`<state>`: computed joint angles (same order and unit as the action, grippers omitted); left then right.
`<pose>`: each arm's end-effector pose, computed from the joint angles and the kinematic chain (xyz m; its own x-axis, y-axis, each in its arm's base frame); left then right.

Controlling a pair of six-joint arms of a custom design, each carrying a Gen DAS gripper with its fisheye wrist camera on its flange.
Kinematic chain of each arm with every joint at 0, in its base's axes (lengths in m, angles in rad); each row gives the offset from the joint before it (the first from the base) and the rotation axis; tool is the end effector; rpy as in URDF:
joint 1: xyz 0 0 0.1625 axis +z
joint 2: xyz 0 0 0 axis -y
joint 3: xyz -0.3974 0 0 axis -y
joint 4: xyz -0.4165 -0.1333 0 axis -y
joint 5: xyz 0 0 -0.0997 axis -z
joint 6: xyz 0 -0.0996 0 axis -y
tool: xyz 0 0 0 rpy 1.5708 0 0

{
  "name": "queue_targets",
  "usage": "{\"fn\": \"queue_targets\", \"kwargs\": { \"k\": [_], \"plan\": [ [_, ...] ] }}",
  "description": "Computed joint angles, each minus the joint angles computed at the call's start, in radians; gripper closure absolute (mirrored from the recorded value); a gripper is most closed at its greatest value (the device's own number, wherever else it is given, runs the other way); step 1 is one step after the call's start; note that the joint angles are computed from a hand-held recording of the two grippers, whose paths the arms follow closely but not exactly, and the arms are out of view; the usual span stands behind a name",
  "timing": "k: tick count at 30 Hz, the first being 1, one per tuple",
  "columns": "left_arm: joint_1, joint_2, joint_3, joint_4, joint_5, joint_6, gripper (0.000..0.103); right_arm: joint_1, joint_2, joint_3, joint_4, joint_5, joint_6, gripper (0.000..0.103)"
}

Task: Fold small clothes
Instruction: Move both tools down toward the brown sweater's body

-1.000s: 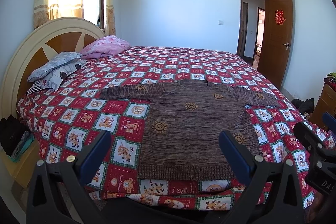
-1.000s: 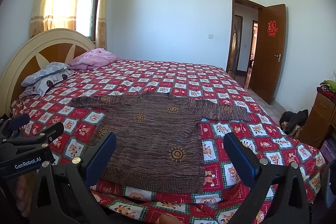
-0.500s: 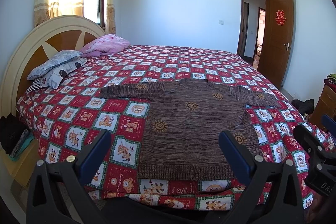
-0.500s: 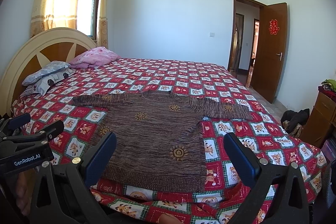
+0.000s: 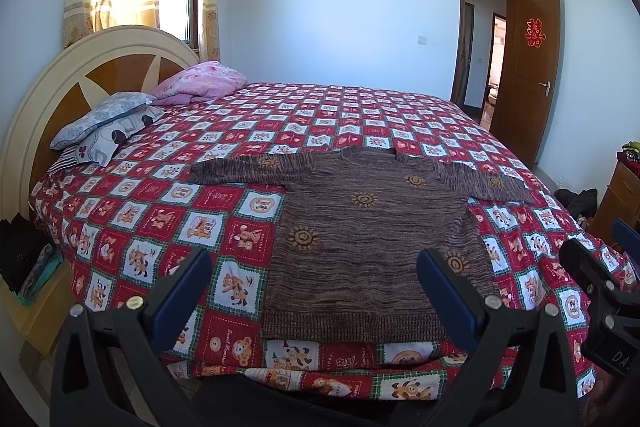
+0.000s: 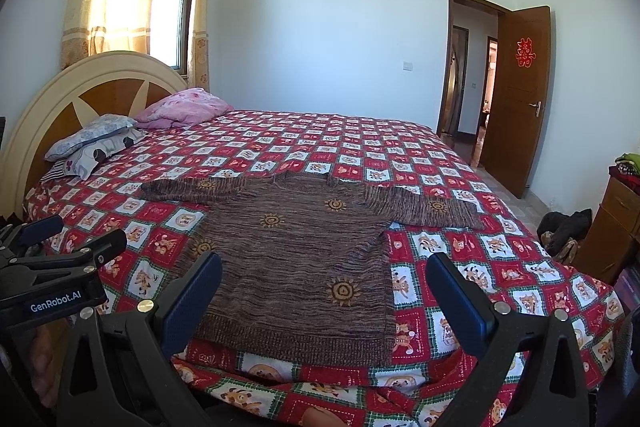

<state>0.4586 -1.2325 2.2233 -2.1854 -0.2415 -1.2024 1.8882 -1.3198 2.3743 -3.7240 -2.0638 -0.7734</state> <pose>-0.2964 -0.4029 0.1302 -0.7010 -0.2500 -0.6680 0.5000 0.4957 -0.7102 0.2154 -0.3795 0.2341 -0.5938 -0.2120 0.7762 -0.7781 0.3968 -0.4869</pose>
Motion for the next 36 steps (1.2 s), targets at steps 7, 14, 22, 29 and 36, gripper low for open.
{"fn": "queue_targets", "kwargs": {
  "k": [7, 14, 22, 29, 36],
  "plan": [
    [0.012, 0.015, 0.004, -0.044, -0.017, 0.023, 0.0, -0.012, -0.002, 0.003, 0.017, 0.018, -0.003, 0.001],
    [0.031, 0.03, 0.004, -0.129, -0.043, 0.102, 0.0, -0.038, 0.017, 0.003, 0.009, 0.054, -0.033, 0.001],
    [0.107, 0.107, -0.036, -0.261, -0.004, 0.298, 0.0, -0.113, 0.11, -0.063, 0.003, 0.084, -0.075, 0.001],
    [0.208, 0.176, -0.095, -0.389, -0.02, 0.438, 0.0, -0.168, 0.189, -0.156, 0.054, 0.06, -0.075, 0.001],
    [0.295, 0.282, -0.203, -0.51, -0.036, 0.602, 0.0, -0.22, 0.231, -0.276, 0.151, 0.014, -0.034, 0.001]
  ]
}}
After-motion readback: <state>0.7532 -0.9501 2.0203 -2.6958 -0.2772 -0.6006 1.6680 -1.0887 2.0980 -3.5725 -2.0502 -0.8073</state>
